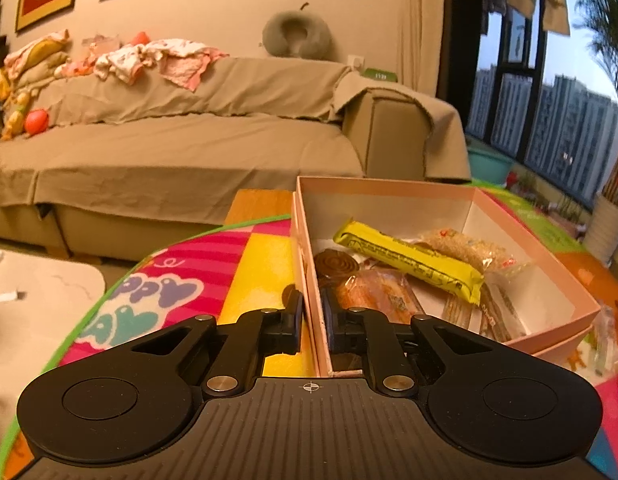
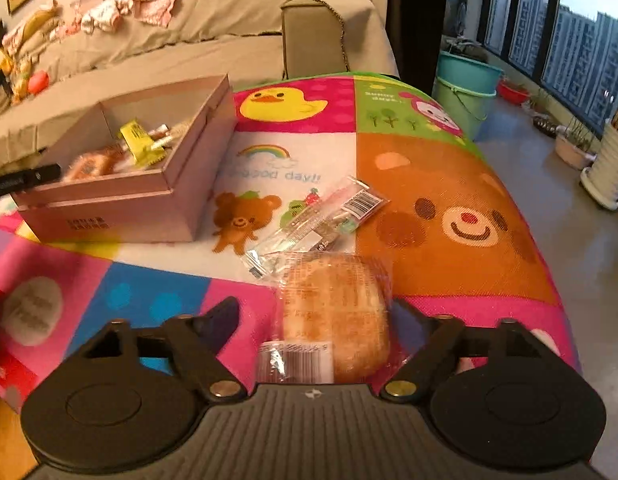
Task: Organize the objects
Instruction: 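Grasp the wrapped bread roll with the right gripper and lift it, then lower the bread roll into the pink box and open the right gripper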
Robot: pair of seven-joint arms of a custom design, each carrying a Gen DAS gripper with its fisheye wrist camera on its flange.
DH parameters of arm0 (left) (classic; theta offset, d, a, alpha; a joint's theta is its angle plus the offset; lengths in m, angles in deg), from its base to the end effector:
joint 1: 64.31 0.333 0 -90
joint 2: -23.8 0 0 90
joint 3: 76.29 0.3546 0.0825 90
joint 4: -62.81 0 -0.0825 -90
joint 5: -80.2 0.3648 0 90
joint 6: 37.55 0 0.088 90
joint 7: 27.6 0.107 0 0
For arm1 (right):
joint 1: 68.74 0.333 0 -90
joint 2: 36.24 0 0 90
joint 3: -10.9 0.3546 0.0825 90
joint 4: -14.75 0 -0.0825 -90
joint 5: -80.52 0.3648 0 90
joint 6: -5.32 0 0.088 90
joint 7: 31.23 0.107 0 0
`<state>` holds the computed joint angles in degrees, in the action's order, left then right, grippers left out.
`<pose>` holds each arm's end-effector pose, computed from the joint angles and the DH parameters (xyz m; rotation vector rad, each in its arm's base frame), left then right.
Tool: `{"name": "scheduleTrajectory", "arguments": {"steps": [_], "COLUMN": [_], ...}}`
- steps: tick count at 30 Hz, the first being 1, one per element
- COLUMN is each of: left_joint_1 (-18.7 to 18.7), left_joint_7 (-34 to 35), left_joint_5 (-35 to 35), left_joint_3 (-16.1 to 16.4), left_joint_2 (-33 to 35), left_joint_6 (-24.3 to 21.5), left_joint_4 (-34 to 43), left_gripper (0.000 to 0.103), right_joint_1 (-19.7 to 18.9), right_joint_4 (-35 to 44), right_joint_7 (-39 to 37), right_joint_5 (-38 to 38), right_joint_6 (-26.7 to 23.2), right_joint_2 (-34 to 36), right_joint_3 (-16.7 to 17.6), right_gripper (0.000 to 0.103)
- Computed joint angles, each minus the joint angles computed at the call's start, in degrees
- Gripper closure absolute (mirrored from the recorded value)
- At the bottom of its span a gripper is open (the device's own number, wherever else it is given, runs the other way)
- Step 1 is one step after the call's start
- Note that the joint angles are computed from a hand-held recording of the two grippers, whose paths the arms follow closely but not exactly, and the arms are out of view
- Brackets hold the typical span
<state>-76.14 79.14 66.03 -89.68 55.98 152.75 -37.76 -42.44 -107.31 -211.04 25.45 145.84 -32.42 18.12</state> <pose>0.6734 -0.2485 0.4216 -1.3569 1.9634 -1.1357 0.4692 0.3093 0.4534 -1.5466 2.0989 -0.7965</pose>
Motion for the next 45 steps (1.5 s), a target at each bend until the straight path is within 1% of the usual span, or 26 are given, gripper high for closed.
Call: {"name": "scheduleTrajectory", "arguments": {"steps": [1, 3, 5, 10, 12, 14, 17, 19, 21, 23, 25, 26, 29, 32, 34, 36, 38, 39, 41, 43, 45], "left_joint_1": [-0.8, -2.87, -4.34, -6.77, -7.16, -6.48, -4.01, -2.45, -2.17, -2.07, -1.2, -0.55, 1.53, 1.79, 1.4, 0.86, 0.67, 0.62, 0.36, 0.53, 0.21], "left_joint_7": [-0.05, -0.24, -0.47, -1.7, -1.96, -1.91, -1.44, -1.23, -1.31, -1.48, -1.38, -1.25, -0.77, -0.79, -1.01, -1.17, -1.26, -1.27, -1.3, -1.29, -1.48], "left_joint_5": [-0.1, -0.25, -0.18, -0.03, 0.25, 0.46, 0.55, 0.45, 0.22, -0.03, -0.07, 0.0, 0.27, 0.21, 0.01, -0.13, -0.16, -0.15, -0.15, -0.11, -0.27], "left_joint_3": [1.05, 3.62, 5.44, 8.4, 8.84, 8.05, 5.22, 3.44, 3.06, 2.89, 1.86, 1.12, -1.28, -1.67, -1.32, -0.74, -0.56, -0.52, -0.24, -0.4, -0.07], "left_joint_2": [-0.21, -0.58, -0.98, -1.37, -1.36, -1.34, -1.33, -1.33, -1.31, -1.3, -1.29, -1.33, -1.33, -1.3, -1.24, -1.29, -1.28, -1.29, -1.32, -1.33, -1.37], "left_joint_6": [-0.73, -2.38, -3.25, -4.25, -4.15, -3.81, -2.95, -2.86, -2.7, -2.52, -2.1, -1.99, -1.53, -1.19, -1.06, -0.89, -0.92, -0.92, -0.99, -0.96, -0.95], "left_joint_4": [0.15, 0.62, 0.61, 0.56, 0.53, 0.41, -0.05, -0.22, -0.28, -0.36, -0.67, -0.84, -1.4, -1.54, -1.49, -1.53, -1.5, -1.53, -1.51, -1.57, -1.55], "left_gripper": [0.09, 0.091, 0.091, 0.092, 0.092, 0.092, 0.092, 0.091, 0.091, 0.091, 0.091, 0.091, 0.09, 0.09, 0.09, 0.09, 0.09, 0.09, 0.09, 0.09, 0.09], "right_joint_1": [0.16, -0.04, -0.53, -0.78, -0.98, -1.18, -1.44, -1.36, -1.48, -1.56, -1.38, -1.07, -0.2, 0.17, 1.59, 2.23, 2.97, 3.68, 6.18, 9.18, 11.3], "right_joint_4": [0.17, -0.93, -2.7, -2.77, -1.59, 0.3, 4.77, 8.44, 12.6, 16.89, 21.35, 23.57, 29.0, 32.38, 32.66, 31.65, 30.19, 29.25, 26.41, 22.97, 19.19], "right_joint_7": [-0.86, -0.93, 0.31, 1.46, 1.37, 0.69, -0.78, 0.08, 1.95, 2.24, 0.43, -1.07, -7.51, -13.55, -14.86, -16.28, -16.55, -15.75, -11.59, -3.64, 6.21], "right_joint_5": [0.01, 0.18, -0.39, -5.68, -7.91, -9.48, -10.81, -12.41, -14.75, -14.94, -12.68, -11.21, -5.56, 0.22, 1.33, 2.56, 3.43, 3.29, 0.08, -7.33, -16.77], "right_joint_6": [-0.69, 1.35, 5.18, 9.21, 11.07, 12.61, 14.18, 14.82, 17.41, 20.51, 23.23, 23.6, 21.55, 19.27, 17.91, 18.91, 20.48, 21.5, 23.73, 24.44, 23.03], "right_joint_2": [0.06, -1.04, -2.77, -4.46, -4.1, -3.14, -0.86, 0.84, 2.96, 5.89, 9.88, 12.05, 17.61, 21.68, 22.67, 22.97, 22.64, 22.17, 20.17, 16.95, 12.84], "right_joint_3": [0.15, 0.1, 0.06, 1.33, 1.46, 1.31, 0.48, -0.35, -1.62, -2.8, -3.87, -4.27, -4.65, -4.65, -5.88, -6.81, -8.14, -9.25, -12.75, -16.36, -18.62], "right_gripper": [0.046, 0.048, 0.049, 0.049, 0.049, 0.049, 0.049, 0.049, 0.049, 0.049, 0.049, 0.049, 0.049, 0.049, 0.049, 0.047, 0.042, 0.041, 0.037, 0.035, 0.03]}}
